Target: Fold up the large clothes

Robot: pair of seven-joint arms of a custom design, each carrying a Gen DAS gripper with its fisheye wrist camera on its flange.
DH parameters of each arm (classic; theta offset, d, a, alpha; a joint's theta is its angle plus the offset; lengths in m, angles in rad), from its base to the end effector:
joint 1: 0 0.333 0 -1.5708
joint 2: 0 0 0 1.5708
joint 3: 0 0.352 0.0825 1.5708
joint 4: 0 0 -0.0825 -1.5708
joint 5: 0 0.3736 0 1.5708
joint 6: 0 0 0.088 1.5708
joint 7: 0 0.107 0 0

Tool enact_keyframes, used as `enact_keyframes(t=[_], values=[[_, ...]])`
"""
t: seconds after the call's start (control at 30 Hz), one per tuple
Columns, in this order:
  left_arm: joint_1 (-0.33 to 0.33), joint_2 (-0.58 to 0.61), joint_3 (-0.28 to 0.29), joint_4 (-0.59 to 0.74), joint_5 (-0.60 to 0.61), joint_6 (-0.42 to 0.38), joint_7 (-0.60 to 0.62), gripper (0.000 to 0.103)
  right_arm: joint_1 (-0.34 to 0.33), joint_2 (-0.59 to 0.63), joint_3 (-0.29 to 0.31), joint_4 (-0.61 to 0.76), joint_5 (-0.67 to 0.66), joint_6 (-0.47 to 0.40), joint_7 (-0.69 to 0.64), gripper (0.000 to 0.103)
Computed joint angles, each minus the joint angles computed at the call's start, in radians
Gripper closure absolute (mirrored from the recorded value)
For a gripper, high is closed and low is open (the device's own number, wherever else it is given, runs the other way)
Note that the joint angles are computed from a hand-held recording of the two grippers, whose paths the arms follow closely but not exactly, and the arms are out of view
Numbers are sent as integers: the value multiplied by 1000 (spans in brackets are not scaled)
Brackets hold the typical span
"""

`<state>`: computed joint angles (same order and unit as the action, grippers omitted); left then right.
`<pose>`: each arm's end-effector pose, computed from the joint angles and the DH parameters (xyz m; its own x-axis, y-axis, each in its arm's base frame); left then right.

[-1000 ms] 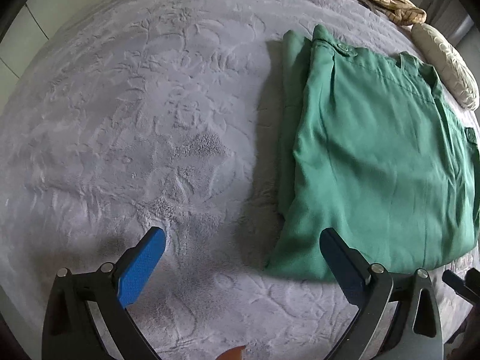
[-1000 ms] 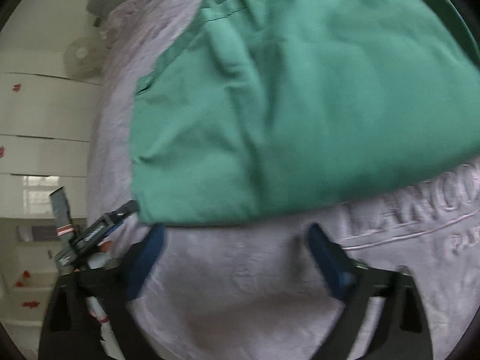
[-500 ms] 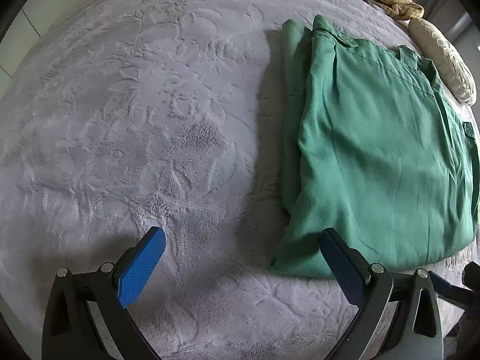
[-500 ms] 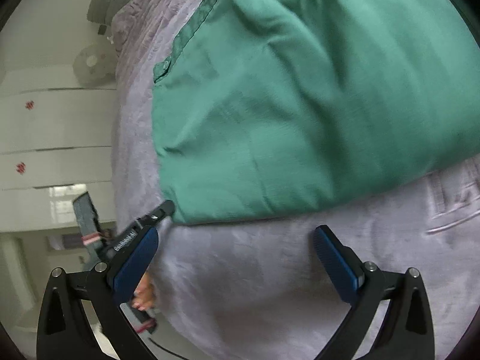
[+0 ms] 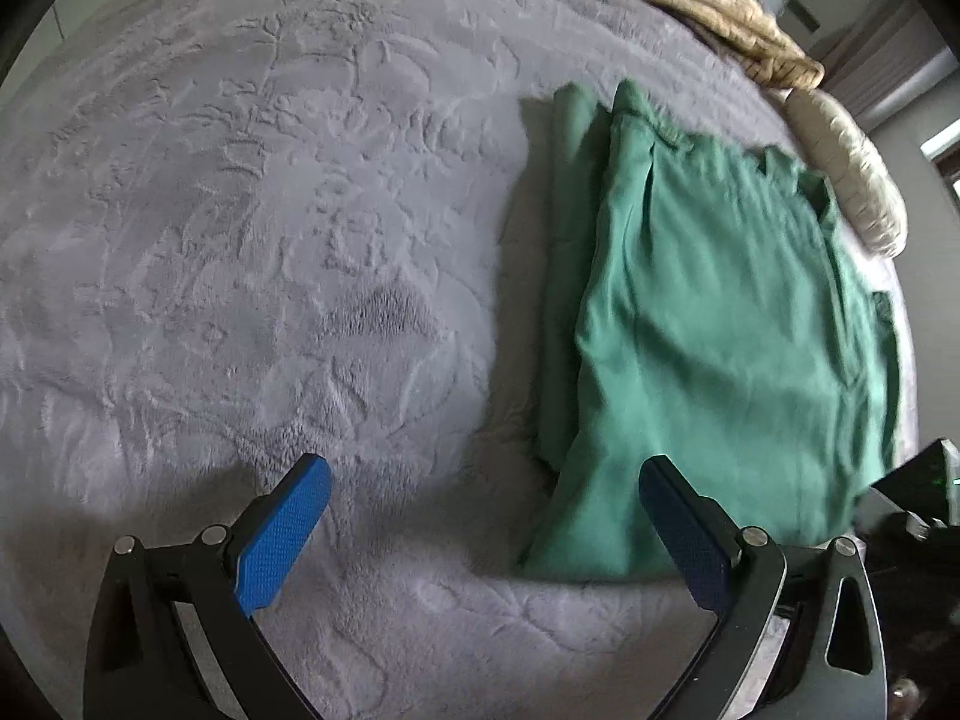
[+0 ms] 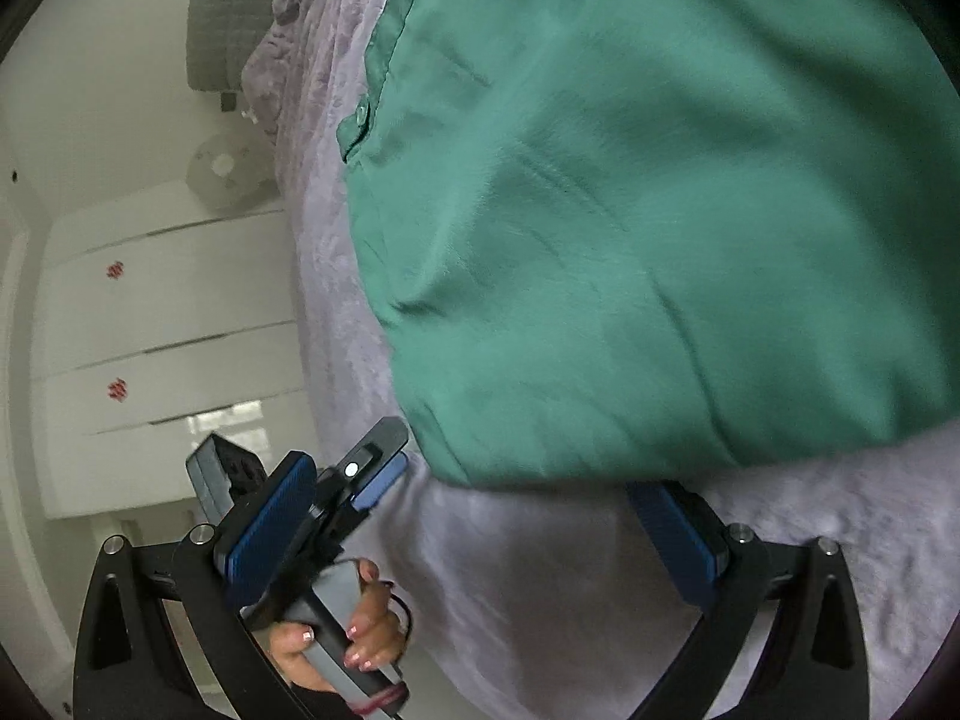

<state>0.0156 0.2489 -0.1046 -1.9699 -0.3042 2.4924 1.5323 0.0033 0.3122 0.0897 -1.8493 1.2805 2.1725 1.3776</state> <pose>0.6257 -0.0501 0.4154 0.1354 -0.9526 0.2724 -0.9534 -0.2001 -0.2257 0.6416 0.0916 0.4216 -0.3404 -0.3934 -0.8540 -0.9016 0.3943 0.1778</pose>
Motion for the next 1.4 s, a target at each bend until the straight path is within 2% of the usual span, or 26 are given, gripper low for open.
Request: enact_keyframes(t=[0.27,0.37,0.47,0.53,0.57,0.6,0.63,0.67,0.7,0.77,1.0,1.07,1.13,1.17,1.2,1.23,1.27,1.3,1.4], values=[[80,3,-41,32,-276,-68,194,0,15,14,20,-15,188,78,-55,0],[81,4,-40,39,-323,-84,225,0,16,21,22,-13,259,79,-76,0],[78,19,-45,59,-370,-99,247,0,21,21,14,-13,265,72,-66,2],[79,32,-51,75,-404,-109,263,0,21,23,11,-13,260,64,-47,13],[81,41,-54,85,-421,-115,271,0,22,26,7,-10,240,57,-22,32],[83,49,-57,94,-437,-123,278,0,21,30,5,-6,218,49,-1,56],[84,53,-58,100,-448,-128,282,0,20,30,5,-10,211,46,5,70],[87,63,-62,112,-466,-138,289,0,16,27,7,-15,218,43,-2,89],[94,72,-68,122,-492,-152,302,0,13,25,8,-18,229,43,-13,93],[116,102,-85,156,-569,-203,339,0,5,12,8,-21,264,35,-58,93],[142,240,-124,336,-675,-330,369,0,-9,-26,-16,1,273,-21,-155,93],[135,283,-134,397,-673,-356,357,0,-9,-29,-22,7,250,-29,-162,93],[100,311,-124,444,-605,-352,301,0,-2,-32,-23,8,214,-28,-158,94],[77,321,-116,464,-555,-346,276,3,0,-30,-22,9,200,-31,-152,94],[52,324,-104,472,-495,-331,251,27,2,-31,-22,7,179,-36,-144,94],[16,330,-81,488,-402,-327,208,43,5,-34,-23,2,144,-40,-130,94],[-5,344,-67,510,-330,-345,170,65,7,-37,-25,0,107,-47,-115,93],[-8,348,-68,512,-302,-345,152,75,6,-41,-26,-5,72,-66,-104,90],[7,329,-93,473,-305,-287,163,83,-6,-57,-43,0,-97,-167,-54,90]])
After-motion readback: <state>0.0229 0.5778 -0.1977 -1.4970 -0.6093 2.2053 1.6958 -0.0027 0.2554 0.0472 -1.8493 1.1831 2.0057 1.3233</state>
